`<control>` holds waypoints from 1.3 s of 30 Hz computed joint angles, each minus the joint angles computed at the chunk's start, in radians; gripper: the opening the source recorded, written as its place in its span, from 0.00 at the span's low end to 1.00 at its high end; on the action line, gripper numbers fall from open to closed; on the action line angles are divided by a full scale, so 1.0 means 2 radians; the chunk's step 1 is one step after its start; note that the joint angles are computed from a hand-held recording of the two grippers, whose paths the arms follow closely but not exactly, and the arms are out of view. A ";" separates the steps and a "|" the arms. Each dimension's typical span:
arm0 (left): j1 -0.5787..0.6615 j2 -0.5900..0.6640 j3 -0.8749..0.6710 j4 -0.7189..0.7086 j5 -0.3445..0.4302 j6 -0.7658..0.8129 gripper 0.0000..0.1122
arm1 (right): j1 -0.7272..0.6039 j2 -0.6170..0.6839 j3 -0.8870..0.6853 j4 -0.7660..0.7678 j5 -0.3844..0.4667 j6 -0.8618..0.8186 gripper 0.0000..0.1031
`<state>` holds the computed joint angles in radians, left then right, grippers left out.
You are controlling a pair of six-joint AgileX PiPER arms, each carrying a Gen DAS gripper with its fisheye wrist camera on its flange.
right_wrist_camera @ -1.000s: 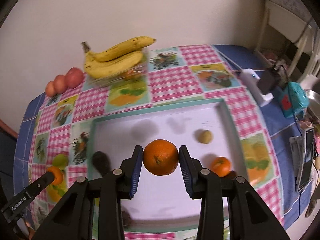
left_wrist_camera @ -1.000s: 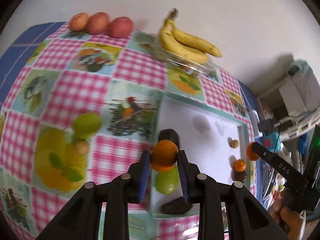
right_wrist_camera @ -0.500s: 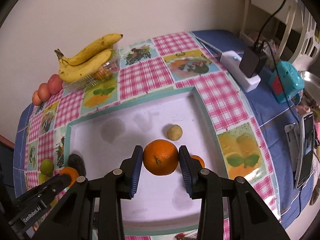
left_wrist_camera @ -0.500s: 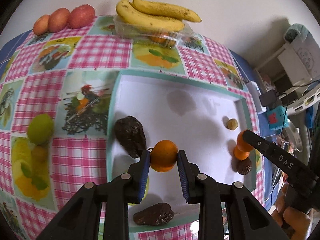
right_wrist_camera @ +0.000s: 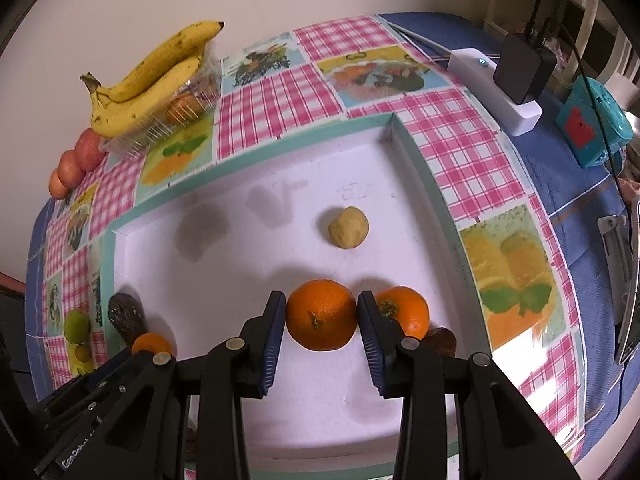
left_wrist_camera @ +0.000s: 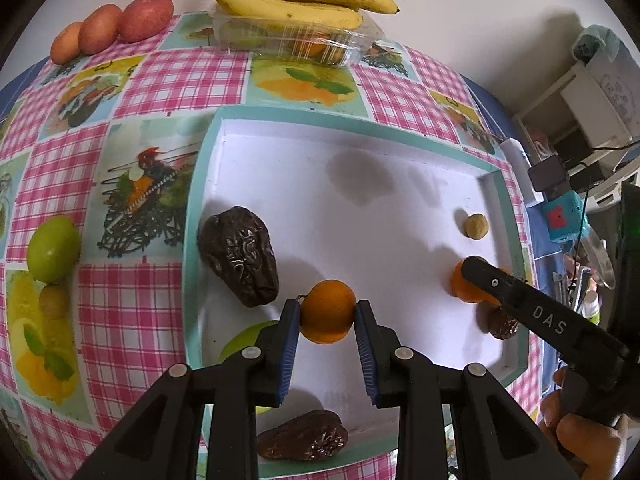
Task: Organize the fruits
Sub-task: 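Carry the orange in the right tool and the small orange in the left tool into the tray, then open the right tool to release its orange while the left tool releases the small orange, then move both tools back toward the remaining fruits beside the tray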
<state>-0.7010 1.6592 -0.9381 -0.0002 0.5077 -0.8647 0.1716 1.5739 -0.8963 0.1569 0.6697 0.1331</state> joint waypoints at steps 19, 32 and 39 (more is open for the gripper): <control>0.011 -0.008 0.006 -0.033 0.001 0.031 0.29 | 0.001 0.009 -0.003 -0.009 0.004 0.015 0.38; 0.022 -0.075 0.032 0.031 0.024 -0.032 0.30 | 0.013 -0.042 -0.007 -0.046 0.016 0.040 0.38; 0.031 -0.089 0.047 0.083 0.049 -0.091 0.68 | 0.028 -0.032 -0.013 -0.060 0.019 0.055 0.63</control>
<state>-0.6382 1.4820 -0.8444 0.1668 0.6049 -1.0466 0.2271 1.5098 -0.9221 0.0364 0.7073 0.2424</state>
